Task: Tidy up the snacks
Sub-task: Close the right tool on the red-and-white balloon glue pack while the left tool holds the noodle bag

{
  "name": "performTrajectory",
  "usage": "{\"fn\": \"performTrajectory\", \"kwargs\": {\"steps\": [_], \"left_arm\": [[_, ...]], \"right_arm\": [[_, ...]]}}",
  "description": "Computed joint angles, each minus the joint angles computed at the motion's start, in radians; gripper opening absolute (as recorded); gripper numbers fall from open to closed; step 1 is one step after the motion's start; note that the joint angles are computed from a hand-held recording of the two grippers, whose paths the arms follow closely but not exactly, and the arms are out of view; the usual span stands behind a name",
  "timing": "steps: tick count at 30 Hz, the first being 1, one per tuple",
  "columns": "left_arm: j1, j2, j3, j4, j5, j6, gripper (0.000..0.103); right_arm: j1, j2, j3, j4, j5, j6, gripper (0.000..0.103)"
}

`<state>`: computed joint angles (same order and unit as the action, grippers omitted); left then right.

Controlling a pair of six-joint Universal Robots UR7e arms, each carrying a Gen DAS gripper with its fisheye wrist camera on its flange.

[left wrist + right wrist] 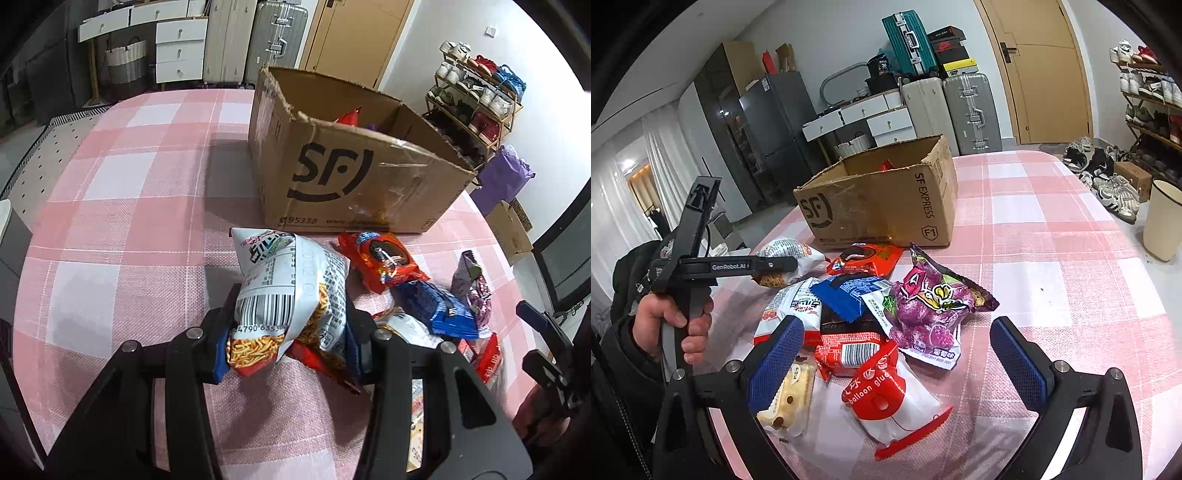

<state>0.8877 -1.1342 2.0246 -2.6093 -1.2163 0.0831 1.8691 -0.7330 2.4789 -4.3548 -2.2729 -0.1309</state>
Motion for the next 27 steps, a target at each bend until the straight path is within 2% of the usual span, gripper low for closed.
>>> {"fn": "performTrajectory", "kwargs": {"steps": [6,21,27], "left_arm": [[-0.027,-0.077,0.053,0.009,-0.004,-0.014,0.044],[-0.034,-0.201,0.138,-0.017,-0.015,-0.031,0.045],[-0.042,-0.271,0.18,0.006,-0.024,-0.031,0.045]], "right_arm": [[0.015,0.003,0.004,0.003,-0.019,0.005,0.102],[0.013,0.045,0.038,0.015,-0.034,0.046,0.102],[0.01,0.04,0.037,0.093,-0.04,0.072,0.102]]}}
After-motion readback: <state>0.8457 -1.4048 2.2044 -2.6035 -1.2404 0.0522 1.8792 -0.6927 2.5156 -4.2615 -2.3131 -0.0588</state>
